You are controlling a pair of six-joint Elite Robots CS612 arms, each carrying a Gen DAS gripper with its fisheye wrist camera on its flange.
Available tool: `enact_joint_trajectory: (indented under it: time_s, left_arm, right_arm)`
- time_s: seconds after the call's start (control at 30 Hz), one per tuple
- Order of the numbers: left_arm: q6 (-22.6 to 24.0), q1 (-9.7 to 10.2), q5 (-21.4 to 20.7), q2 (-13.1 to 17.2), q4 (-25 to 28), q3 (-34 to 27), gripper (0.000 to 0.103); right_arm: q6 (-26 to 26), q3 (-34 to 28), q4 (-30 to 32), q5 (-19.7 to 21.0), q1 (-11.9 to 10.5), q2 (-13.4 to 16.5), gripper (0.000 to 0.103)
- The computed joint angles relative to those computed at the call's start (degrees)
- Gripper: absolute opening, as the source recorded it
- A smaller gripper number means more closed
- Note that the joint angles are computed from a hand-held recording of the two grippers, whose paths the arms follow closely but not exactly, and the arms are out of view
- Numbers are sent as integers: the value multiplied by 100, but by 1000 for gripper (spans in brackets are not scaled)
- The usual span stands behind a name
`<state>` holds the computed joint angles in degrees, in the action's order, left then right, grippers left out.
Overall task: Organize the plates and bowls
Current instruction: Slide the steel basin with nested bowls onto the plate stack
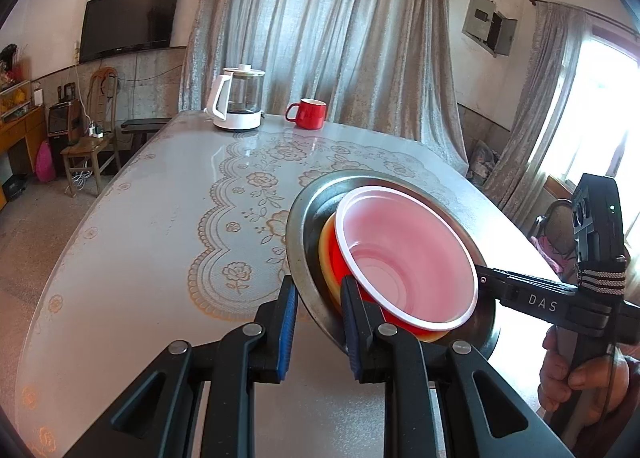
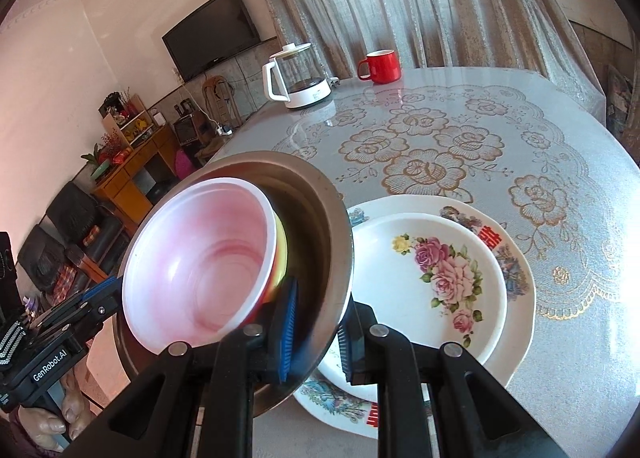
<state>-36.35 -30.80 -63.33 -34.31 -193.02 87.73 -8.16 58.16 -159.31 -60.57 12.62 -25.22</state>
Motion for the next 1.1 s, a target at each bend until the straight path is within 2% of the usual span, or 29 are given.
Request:
enact_joint_trajectory:
  time_s: [0.23,0.4,0.57,0.83,1.1]
  left_arm:
    - [389,74,-581,160,113,-560,21]
    - [294,147,-1084,331,411,-941,21]
    - [198,171,-1303,502,816,-1211,22]
    - [114,190,-1370,630,1416,-1433,21]
    - [196,149,-1182,625,1382,-1395,21]
  right_arm:
    - [440,159,-449,-287,-137,-114,17]
    - [645,149,-493,-565,-211,-120,18]
    - [709,95,-248,-784,-247,-75,18]
    - [717,-36,149,-900,-257,44,18]
    - [628,-78,212,-1093,-228,70,21]
